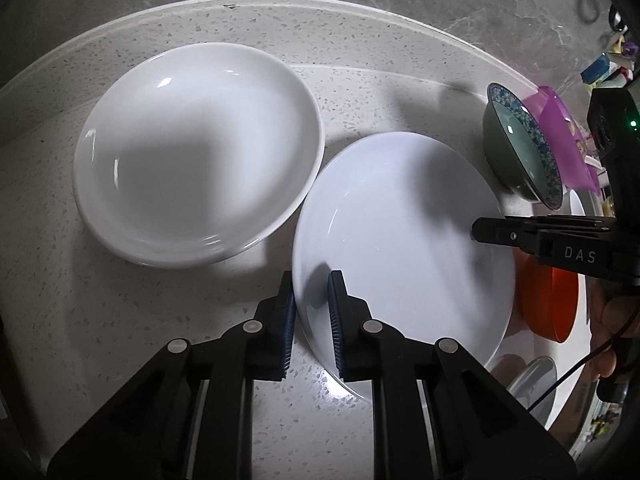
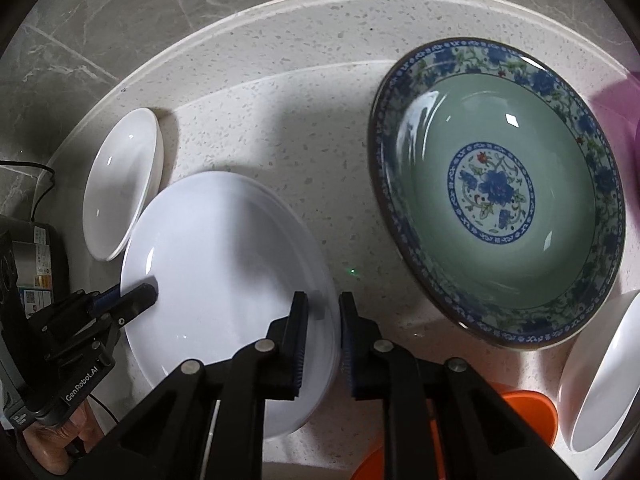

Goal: Organize plates and bowls
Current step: 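Lift the deep white plate with both grippers and lower it onto the large plate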

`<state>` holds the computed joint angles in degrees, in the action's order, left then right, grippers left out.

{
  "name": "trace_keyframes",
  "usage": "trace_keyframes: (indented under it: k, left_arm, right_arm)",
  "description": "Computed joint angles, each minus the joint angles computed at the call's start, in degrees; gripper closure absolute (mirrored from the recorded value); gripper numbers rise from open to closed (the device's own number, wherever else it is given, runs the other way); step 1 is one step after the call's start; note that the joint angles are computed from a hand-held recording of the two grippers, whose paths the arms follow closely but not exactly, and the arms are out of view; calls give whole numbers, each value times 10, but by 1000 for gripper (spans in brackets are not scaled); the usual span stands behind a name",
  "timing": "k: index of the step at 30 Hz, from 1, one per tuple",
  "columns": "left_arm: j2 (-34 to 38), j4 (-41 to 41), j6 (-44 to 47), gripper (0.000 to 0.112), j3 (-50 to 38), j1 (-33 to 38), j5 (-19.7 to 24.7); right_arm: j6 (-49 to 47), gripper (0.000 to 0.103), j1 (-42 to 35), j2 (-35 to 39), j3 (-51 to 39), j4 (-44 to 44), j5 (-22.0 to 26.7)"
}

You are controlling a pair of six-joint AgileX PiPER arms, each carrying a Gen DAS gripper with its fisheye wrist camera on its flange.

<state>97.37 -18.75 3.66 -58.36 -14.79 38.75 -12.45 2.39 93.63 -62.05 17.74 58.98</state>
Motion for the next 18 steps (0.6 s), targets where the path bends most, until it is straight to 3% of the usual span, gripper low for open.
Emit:
trace_keyframes:
  k: [9,18]
  left_arm:
    - [-18,-13,3,99,21,6,3]
    - [-74,-4,-21,99,17,3,42]
  right_arm:
    - [4,86,6,-9,-1,-2,2]
    - [-18,86,-18,-34,-20,9,40]
